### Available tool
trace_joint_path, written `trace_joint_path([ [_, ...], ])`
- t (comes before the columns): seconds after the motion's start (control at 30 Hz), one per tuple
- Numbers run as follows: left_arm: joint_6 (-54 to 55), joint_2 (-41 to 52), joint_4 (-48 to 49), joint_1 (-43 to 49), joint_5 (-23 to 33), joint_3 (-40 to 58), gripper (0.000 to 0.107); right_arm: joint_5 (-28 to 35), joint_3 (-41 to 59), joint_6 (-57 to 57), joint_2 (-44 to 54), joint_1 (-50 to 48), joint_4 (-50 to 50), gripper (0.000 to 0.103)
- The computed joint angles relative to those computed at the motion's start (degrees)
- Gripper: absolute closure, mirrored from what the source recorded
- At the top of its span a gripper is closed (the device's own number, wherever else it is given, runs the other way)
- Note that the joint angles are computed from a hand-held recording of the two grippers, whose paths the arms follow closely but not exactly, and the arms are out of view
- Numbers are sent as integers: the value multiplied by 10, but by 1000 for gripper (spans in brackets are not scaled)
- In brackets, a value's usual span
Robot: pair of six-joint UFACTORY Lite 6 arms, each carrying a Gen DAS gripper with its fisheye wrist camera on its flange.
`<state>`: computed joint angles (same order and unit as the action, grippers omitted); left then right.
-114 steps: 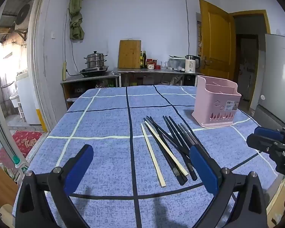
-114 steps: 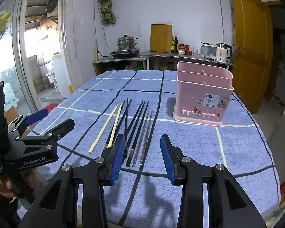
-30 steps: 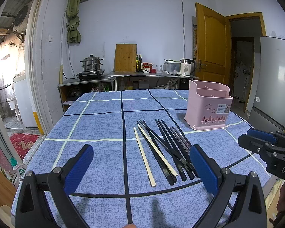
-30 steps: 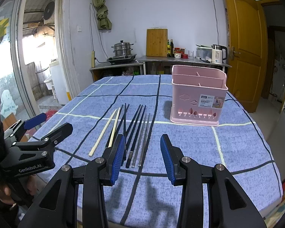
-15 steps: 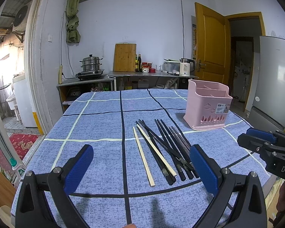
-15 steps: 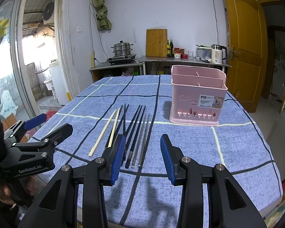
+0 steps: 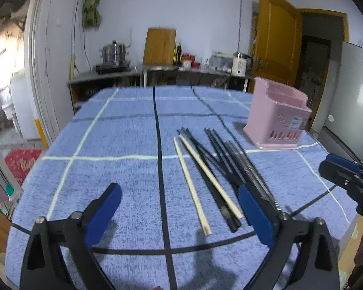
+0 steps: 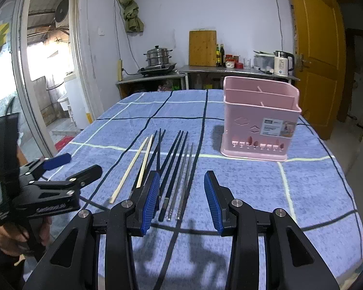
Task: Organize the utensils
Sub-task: 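Grasp a wooden chopstick with the left tool while the right tool grasps another wooden chopstick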
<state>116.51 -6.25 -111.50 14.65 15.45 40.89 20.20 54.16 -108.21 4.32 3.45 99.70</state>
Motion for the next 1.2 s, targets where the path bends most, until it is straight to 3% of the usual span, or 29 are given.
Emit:
trace_joint_path([
  [0.07, -35, 46, 31, -1, -7, 37, 18, -1, 23, 15, 24, 6, -14, 63],
  [0.23, -275, 163, 259, 1, -4, 150, 29, -1, 70, 43, 70, 17, -41, 63],
  [0.37, -417, 245, 389, -1, 13, 236, 38, -4, 107, 68, 105, 24, -66, 63],
  [0.57, -583, 333, 533, -7, 36, 339, 50, -5, 153, 103, 147, 30, -101, 63],
  [0.9, -723, 409, 685, -21, 46, 456, 67, -7, 196, 142, 181, 38, -133, 63],
  [0.97, -725, 421, 691, -21, 53, 474, 73, -7, 213, 175, 191, 39, -162, 63],
  [1.0, -724, 425, 691, -20, 60, 480, 82, -6, 219, 184, 194, 40, -170, 63],
  [1.2, -695, 428, 666, -5, 78, 486, 96, -5, 284, 279, 230, 58, -255, 63],
])
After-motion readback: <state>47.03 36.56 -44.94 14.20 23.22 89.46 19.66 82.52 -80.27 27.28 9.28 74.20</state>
